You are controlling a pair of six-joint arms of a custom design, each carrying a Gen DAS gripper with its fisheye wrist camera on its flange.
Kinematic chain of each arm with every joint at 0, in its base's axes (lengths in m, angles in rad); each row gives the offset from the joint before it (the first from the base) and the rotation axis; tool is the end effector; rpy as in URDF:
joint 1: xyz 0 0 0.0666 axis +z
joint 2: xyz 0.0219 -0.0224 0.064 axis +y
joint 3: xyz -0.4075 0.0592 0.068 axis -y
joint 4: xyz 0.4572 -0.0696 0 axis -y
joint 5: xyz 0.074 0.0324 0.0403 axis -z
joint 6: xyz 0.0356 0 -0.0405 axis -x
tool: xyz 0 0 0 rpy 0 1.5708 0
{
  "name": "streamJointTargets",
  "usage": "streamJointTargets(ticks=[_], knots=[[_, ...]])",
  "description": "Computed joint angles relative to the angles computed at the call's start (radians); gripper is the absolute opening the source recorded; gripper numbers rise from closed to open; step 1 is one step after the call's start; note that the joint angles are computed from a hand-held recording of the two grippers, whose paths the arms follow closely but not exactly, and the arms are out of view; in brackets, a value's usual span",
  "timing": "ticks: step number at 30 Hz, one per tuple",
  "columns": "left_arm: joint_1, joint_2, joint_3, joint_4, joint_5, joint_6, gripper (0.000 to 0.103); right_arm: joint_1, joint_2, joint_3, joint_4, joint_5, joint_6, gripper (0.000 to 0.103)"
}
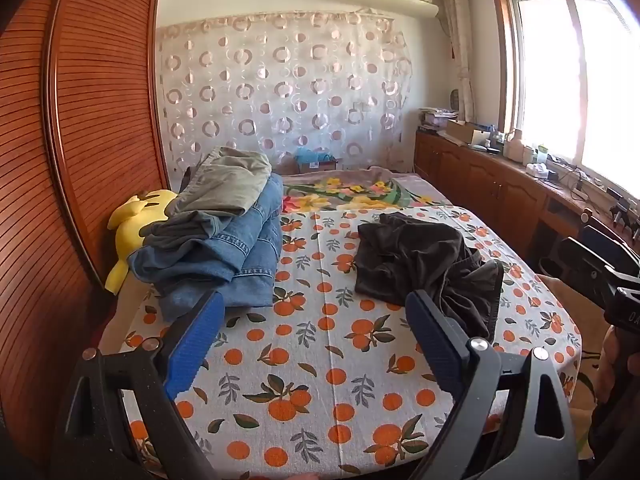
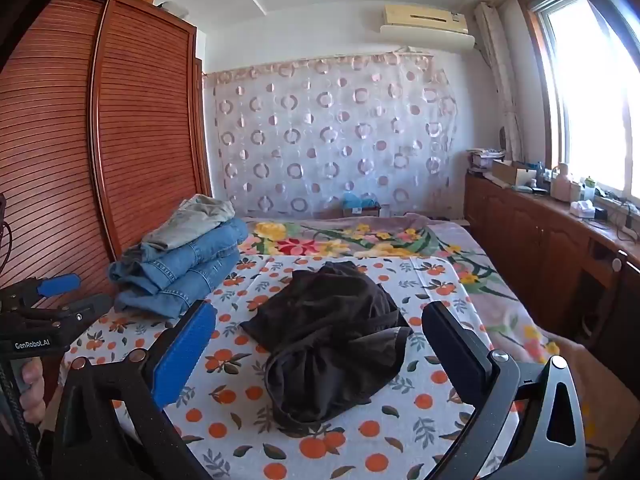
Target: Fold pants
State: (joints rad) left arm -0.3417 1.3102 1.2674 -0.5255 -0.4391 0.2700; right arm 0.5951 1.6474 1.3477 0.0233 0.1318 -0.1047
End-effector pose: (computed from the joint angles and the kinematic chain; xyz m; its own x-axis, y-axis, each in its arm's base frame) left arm 0.5032 -0.1633 0.4650 -0.4796 -0.0857 -0.8733 -0.1683 0.9857 -0.0043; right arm 0.5517 0.3674 0.3667 -0.2719 -0.0589 -0.9605 -0.4249 0.9029 0.0649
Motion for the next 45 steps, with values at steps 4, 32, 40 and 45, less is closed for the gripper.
streamJointTargets(ticks=[4, 32, 40, 45], knots=[[0.001, -0.001, 0.000, -0.002, 0.002, -0.001, 0.092, 0.001, 0.001, 0.001, 0.006, 0.002, 0.001, 0.103], [-0.001, 0.000, -0.001, 0.006, -0.005, -0.007, 0.093, 0.001, -0.014, -0.017, 0.015, -0.008, -0.002, 0.103], [-0.001, 0.000, -0.002, 0.008, -0.005, -0.006, 0.093, 0.004, -0.011, -0.016, 0.019, -0.005, -0.001, 0.103], [-0.001, 0.000, -0.003, 0.009, -0.004, -0.006, 0.093, 0.004, -0.011, -0.016, 0.021, -0.005, -0.002, 0.103]])
